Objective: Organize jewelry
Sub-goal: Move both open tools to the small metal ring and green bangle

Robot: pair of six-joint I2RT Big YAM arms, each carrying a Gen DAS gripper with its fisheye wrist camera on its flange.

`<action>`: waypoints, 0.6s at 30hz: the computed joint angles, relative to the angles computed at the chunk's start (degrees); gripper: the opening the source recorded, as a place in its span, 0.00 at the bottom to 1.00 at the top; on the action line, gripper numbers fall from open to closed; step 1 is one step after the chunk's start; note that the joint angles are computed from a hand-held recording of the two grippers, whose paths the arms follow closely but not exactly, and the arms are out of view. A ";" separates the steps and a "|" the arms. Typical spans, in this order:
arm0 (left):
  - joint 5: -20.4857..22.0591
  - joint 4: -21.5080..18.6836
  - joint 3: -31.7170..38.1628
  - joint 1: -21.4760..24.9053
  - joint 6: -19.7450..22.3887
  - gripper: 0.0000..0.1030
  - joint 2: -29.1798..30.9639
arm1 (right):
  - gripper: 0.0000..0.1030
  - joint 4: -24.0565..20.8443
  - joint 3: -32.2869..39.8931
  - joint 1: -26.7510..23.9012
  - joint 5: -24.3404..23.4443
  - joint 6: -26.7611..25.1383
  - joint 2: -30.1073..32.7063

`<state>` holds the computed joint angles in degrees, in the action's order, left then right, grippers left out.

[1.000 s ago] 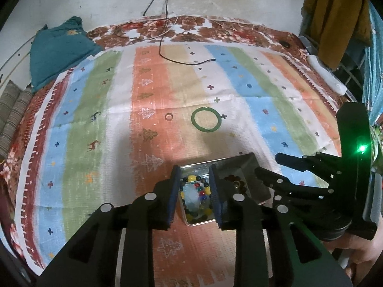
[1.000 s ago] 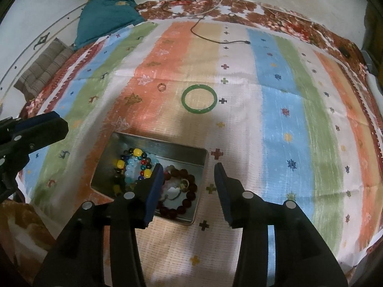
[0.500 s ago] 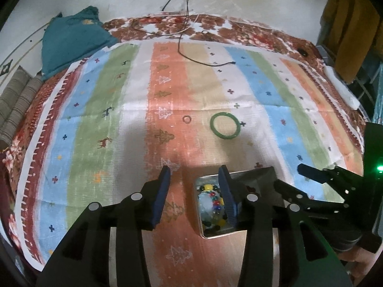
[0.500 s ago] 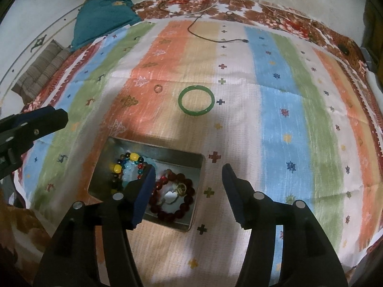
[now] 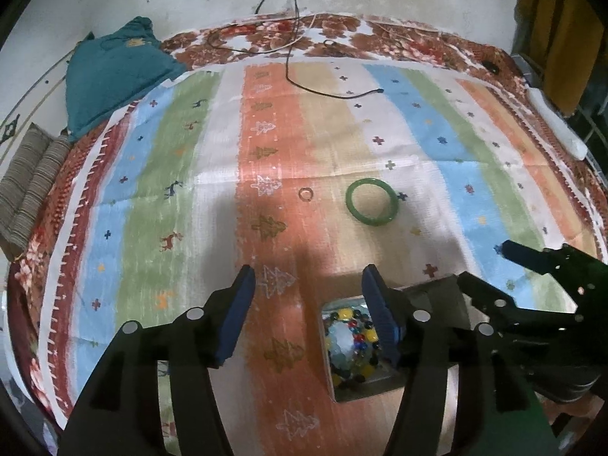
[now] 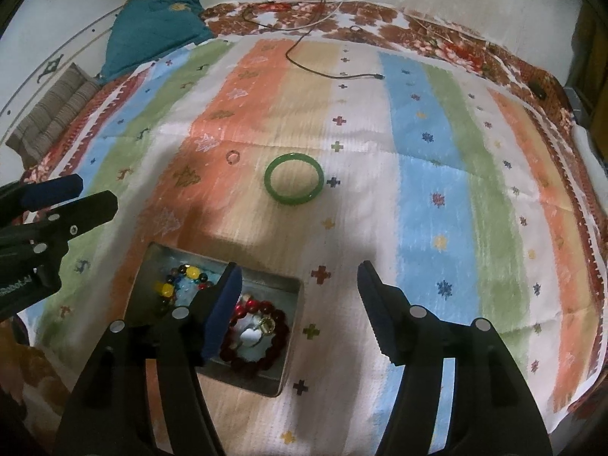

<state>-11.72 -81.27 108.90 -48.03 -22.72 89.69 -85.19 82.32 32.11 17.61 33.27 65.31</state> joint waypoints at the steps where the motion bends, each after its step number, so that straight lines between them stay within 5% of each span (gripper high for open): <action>1: -0.16 -0.06 0.12 0.12 0.05 0.60 0.19 | 0.66 0.01 0.08 -0.35 0.03 -0.33 0.15; 11: -0.20 -0.29 3.63 1.78 0.17 0.76 4.50 | 0.72 0.65 1.32 -3.53 -0.47 -2.57 2.18; 18: -0.07 -2.28 6.23 3.09 0.83 0.77 7.67 | 0.76 1.78 1.38 -6.23 -0.91 -3.65 3.56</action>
<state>-11.79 -83.56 115.14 -44.95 -21.89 97.35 -83.41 83.70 25.88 16.70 29.62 68.87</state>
